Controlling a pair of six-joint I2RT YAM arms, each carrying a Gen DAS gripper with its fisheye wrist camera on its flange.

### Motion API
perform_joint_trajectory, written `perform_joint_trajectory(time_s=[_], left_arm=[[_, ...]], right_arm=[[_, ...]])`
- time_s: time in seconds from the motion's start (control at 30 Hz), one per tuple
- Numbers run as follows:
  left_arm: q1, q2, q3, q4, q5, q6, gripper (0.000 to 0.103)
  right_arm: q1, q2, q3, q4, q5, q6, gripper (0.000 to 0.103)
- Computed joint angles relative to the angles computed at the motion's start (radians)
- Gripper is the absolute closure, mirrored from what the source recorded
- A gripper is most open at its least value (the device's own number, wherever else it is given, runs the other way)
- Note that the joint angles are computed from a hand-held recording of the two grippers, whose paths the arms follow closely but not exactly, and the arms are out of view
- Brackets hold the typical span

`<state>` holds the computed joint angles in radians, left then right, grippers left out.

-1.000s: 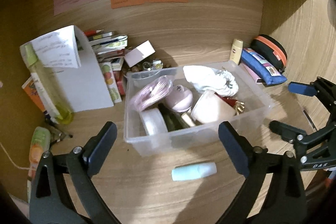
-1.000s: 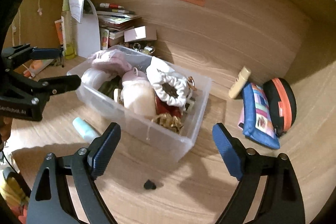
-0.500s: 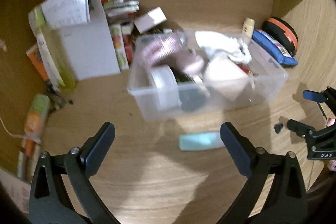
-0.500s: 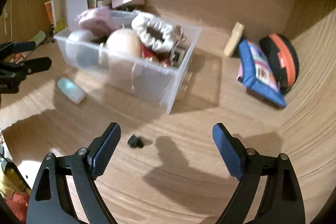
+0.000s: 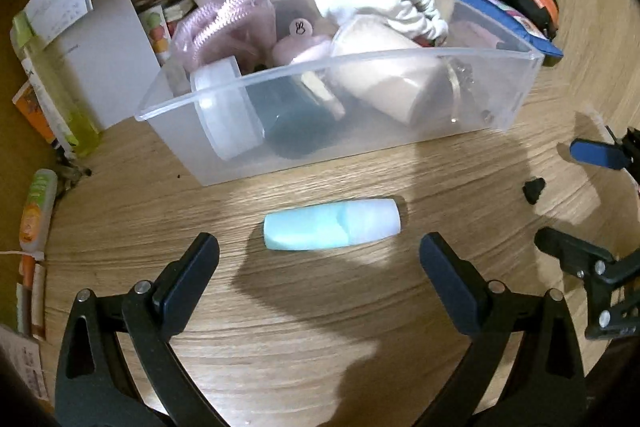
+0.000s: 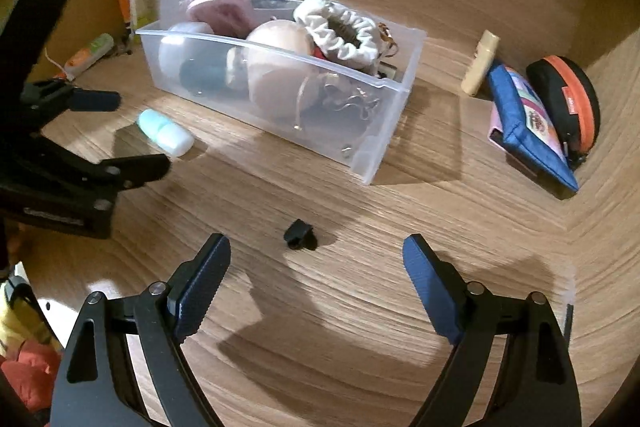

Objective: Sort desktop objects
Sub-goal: 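Withdraw both tools toward the light blue cylinder and small black piece, then grasp the light blue cylinder with the left tool while the right tool grasps the black piece, then carry the blue cylinder and black piece into the clear box and open both tools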

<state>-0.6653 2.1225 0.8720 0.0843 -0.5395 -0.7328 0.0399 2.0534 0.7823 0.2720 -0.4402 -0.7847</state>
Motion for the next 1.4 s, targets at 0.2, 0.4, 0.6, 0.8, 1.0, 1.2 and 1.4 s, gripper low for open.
perform_joint_trajectory(time_s=[0.2, 0.4, 0.6, 0.8, 1.0, 1.2, 1.4], left_arm=[[0.04, 0.009, 0.009, 0.016, 0.061, -0.041, 0.001], [0.051, 0.019, 0.005, 0.027, 0.079, -0.057, 0.001], [0.054, 0.014, -0.007, 0.047, 0.088, -0.043, 0.004], [0.052, 0.0, -0.021, 0.077, 0.101, 0.019, 0.019], [0.058, -0.015, -0.027, 0.071, 0.104, 0.034, 0.03], [0.045, -0.027, -0.052, 0.09, 0.101, 0.011, 0.03], [0.02, -0.087, -0.099, 0.13, 0.056, 0.007, 0.03]], right_arm=[[0.011, 0.02, 0.036, -0.062, -0.012, -0.015, 0.041], [0.021, 0.031, 0.053, -0.089, -0.013, -0.009, 0.061], [0.022, 0.026, 0.044, -0.083, -0.019, -0.024, 0.073], [0.031, 0.029, 0.002, 0.032, 0.015, -0.016, 0.088], [0.026, 0.032, 0.005, 0.027, -0.003, -0.024, 0.091], [0.006, 0.032, 0.036, -0.032, -0.049, -0.018, 0.091], [-0.017, -0.003, 0.057, -0.081, -0.094, 0.006, 0.091]])
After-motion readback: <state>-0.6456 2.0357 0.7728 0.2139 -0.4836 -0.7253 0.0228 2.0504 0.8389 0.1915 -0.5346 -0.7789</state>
